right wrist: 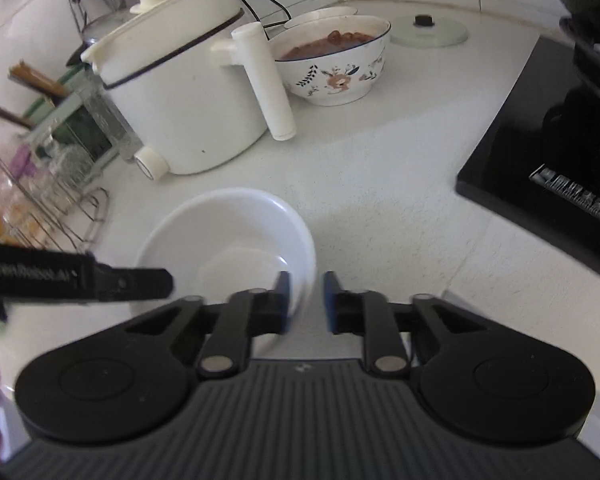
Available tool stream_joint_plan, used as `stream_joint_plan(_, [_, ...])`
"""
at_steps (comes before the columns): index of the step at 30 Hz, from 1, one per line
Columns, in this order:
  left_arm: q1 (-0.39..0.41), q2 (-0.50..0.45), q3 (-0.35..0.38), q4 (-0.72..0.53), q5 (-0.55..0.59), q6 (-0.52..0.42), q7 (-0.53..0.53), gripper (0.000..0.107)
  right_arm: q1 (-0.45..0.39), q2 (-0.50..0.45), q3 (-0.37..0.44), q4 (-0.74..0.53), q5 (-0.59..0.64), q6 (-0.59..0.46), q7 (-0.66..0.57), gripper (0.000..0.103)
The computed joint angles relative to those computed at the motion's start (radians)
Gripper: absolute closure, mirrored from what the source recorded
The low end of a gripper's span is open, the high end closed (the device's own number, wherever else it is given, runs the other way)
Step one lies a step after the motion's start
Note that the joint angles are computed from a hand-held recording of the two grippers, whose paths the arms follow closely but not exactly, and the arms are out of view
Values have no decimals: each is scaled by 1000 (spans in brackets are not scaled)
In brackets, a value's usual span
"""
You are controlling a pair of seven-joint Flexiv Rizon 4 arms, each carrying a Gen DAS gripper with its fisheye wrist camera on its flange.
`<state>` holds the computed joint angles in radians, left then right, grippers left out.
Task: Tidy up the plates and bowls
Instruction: 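Close both grippers on the rim of the white bowl, then lift the white bowl with both grippers and carry it toward the plate stack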
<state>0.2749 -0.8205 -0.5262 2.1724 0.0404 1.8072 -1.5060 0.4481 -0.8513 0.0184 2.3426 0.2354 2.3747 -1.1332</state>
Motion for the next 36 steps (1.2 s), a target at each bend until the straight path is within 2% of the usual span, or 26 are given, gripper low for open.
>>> stream_joint_plan(2, [-5, 3, 3, -2, -6, -11, -4, 85, 32, 2, -22, -2, 25, -4, -19, 88])
stream_joint_plan(5, [18, -5, -21, 1, -5, -12, -3, 85, 5, 14, -6, 4, 6, -8, -14, 88])
stream_joint_plan(7, [33, -8, -38, 7, -1, -4, -6, 85, 34, 19, -26, 6, 33, -2, -33, 88])
stream_joint_plan(9, [26, 5, -32, 12, -1, 0, -14, 85, 25, 30, -18, 10, 30, 0, -34, 88])
stream_joint_plan(13, [66, 14, -65, 31, 12, 11, -33, 85, 15, 60, -12, 24, 20, 3, -44, 88])
stream_joint_plan(20, [71, 115, -55, 84, 5, 3, -84, 85, -20, 143, 23, 60, -29, -21, -39, 88])
stream_joint_plan(24, [128, 151, -91, 132, 22, 23, -122, 85, -25, 181, 41, 85, -50, -14, -39, 88])
stream_joint_plan(36, [240, 281, -142, 236, 92, 49, -230, 85, -74, 231, 104, 134, -142, 39, -12, 88])
